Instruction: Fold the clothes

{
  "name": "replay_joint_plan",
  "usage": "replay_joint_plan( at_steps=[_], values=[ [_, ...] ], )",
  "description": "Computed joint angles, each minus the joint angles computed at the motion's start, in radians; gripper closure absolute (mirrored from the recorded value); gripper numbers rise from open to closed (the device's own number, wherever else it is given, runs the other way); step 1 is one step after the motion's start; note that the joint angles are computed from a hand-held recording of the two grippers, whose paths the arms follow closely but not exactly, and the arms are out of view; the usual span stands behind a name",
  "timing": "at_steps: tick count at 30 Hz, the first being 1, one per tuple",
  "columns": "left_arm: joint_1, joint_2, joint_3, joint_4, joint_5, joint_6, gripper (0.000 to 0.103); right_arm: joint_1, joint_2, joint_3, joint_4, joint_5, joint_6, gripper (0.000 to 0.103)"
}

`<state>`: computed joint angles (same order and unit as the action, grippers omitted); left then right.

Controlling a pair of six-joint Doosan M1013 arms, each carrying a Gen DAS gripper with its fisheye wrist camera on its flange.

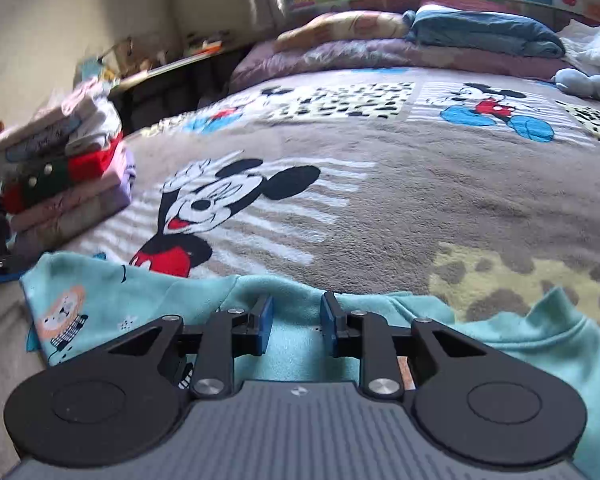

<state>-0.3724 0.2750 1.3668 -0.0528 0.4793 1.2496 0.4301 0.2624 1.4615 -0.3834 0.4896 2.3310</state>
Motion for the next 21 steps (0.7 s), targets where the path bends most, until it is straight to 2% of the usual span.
replay_joint_plan(
  at_steps=[2,4,5,6,7,9,10,11,13,14,17,19,21],
  values=[
    [0.014,0.019,-0.022,-0.109,0.009,0.099,0.057,0.011,-0.003,0.017,-0.089,-0.02,0.075,0.076],
    [0.015,0.038,-0.039,-0.176,0.041,0.155,0.058,0.014,-0.001,0.016,-0.114,-0.018,0.093,0.075],
    [0.014,0.048,-0.048,-0.202,0.057,0.176,0.062,0.014,0.0,0.015,-0.119,-0.018,0.096,0.075],
    [0.008,0.051,-0.053,-0.175,0.067,0.167,0.096,0.014,-0.002,0.019,-0.126,-0.026,0.106,0.075],
    [0.002,0.054,-0.055,-0.143,0.07,0.153,0.098,0.014,-0.003,0.024,-0.138,-0.035,0.121,0.075],
    [-0.004,0.025,-0.016,-0.066,-0.037,0.056,0.098,0.014,-0.007,0.034,-0.165,-0.05,0.156,0.075],
    [0.007,0.011,0.008,-0.076,-0.098,0.027,0.097,0.013,-0.009,0.038,-0.172,-0.056,0.171,0.077],
    [0.02,0.01,0.017,-0.139,-0.111,0.031,0.097,0.011,-0.011,0.043,-0.175,-0.061,0.187,0.079],
    [0.03,0.033,-0.001,-0.167,-0.026,0.038,0.098,-0.001,-0.016,0.054,-0.153,-0.08,0.229,0.094],
    [0.03,0.036,-0.004,-0.169,-0.012,0.039,0.098,-0.006,-0.017,0.057,-0.138,-0.084,0.238,0.097],
    [0.035,0.031,-0.002,-0.217,-0.02,0.073,0.095,-0.009,-0.014,0.055,-0.118,-0.077,0.231,0.098],
    [0.028,0.038,-0.017,-0.127,0.02,-0.009,0.081,-0.007,-0.011,0.05,-0.12,-0.067,0.229,0.099],
    [0.03,0.03,-0.01,-0.135,0.004,-0.001,0.074,-0.004,-0.009,0.043,-0.124,-0.051,0.224,0.099]
  ],
)
